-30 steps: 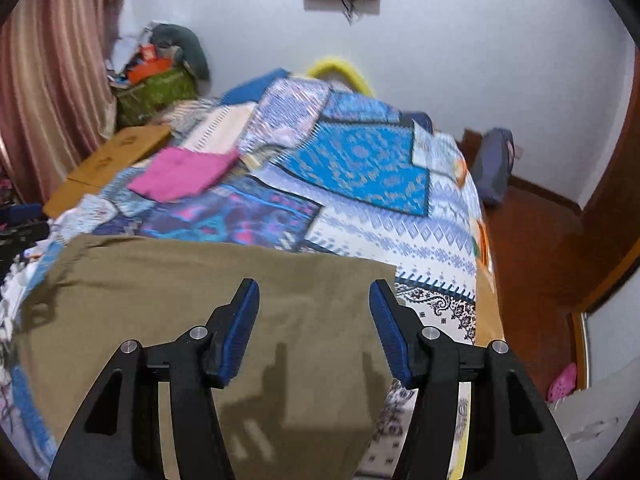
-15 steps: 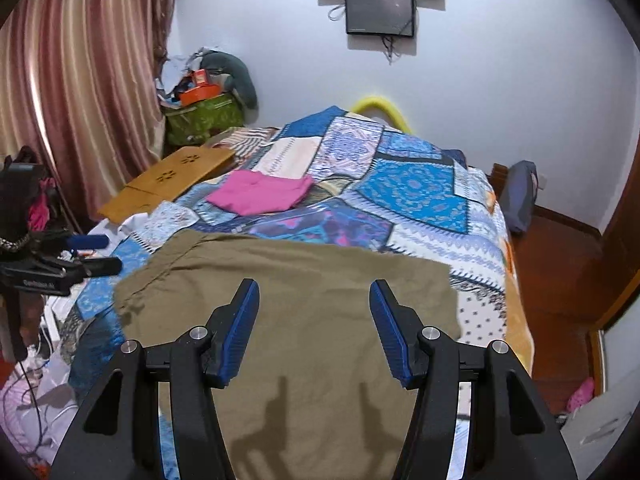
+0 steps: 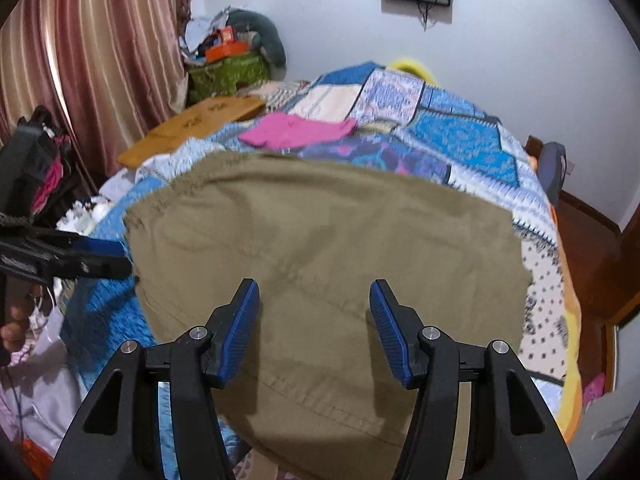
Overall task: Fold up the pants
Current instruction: 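Lift the waistband with the left gripper and fold it over the pants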
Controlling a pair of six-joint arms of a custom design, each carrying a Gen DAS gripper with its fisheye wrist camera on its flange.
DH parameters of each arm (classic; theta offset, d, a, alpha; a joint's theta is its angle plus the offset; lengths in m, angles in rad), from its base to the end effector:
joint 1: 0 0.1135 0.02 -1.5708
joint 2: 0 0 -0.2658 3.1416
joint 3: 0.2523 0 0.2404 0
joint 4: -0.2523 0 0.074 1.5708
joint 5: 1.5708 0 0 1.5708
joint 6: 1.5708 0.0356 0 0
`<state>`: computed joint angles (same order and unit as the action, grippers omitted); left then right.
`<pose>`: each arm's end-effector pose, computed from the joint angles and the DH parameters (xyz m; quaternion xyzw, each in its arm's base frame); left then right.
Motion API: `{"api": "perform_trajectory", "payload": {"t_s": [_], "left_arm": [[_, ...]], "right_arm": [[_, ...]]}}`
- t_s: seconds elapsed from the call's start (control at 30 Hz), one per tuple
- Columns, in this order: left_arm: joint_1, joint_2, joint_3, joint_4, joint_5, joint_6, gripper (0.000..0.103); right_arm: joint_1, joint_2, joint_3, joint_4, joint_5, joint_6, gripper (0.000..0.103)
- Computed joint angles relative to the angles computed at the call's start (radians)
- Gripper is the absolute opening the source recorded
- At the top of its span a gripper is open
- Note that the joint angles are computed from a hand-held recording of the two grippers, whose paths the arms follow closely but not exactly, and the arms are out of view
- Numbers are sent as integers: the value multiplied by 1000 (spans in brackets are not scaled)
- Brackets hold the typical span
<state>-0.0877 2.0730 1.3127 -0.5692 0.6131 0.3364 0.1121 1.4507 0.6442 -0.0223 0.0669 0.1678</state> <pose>0.3794 -0.0539 0.1294 0.2347 0.9176 -0.2830 0.1510 0.2652 0.0275 0.1701 0.0381 0.9307 0.0197 0.3632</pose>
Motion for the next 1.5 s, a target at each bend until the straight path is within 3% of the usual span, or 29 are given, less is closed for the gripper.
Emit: {"api": "perform_trajectory", "payload": {"t_s": [0.1,0.3,0.47,0.5,0.57,0.6,0.63,0.73,0.87,1.13,1.5], "left_arm": [[-10,33,42,-51,80,-30,89],[-67,50,54,35,45,-106,91],[-71,174,256,-55,116,-211,91],[-73,194,288,-64,120,-234,87],[-87,210,327,-50,72,-274,67],[-99,202,324,-30,22,-277,47],[-111,192,313,-6,-35,-273,43],[-124,141,228,94,-90,-264,39],[-135,-13,14,310,-212,-196,36],[-66,-83,-25,429,-417,-133,35],[-181,-291,-155,530,-395,-53,30]], "right_arm": [[2,33,-9,-3,-3,-12,54],[-3,23,-53,44,-23,-26,53],[-9,16,-75,67,-40,-28,54],[-6,19,-72,67,-39,-24,54],[-7,18,-73,68,-40,-20,54],[-8,18,-73,68,-40,-17,54],[-10,16,-75,69,-41,-13,54],[-19,14,-72,63,-53,-6,54],[-41,22,-12,-21,-100,-22,54],[-49,-10,8,-39,-87,-33,54],[-171,-135,-97,-84,-105,-31,54]]}}
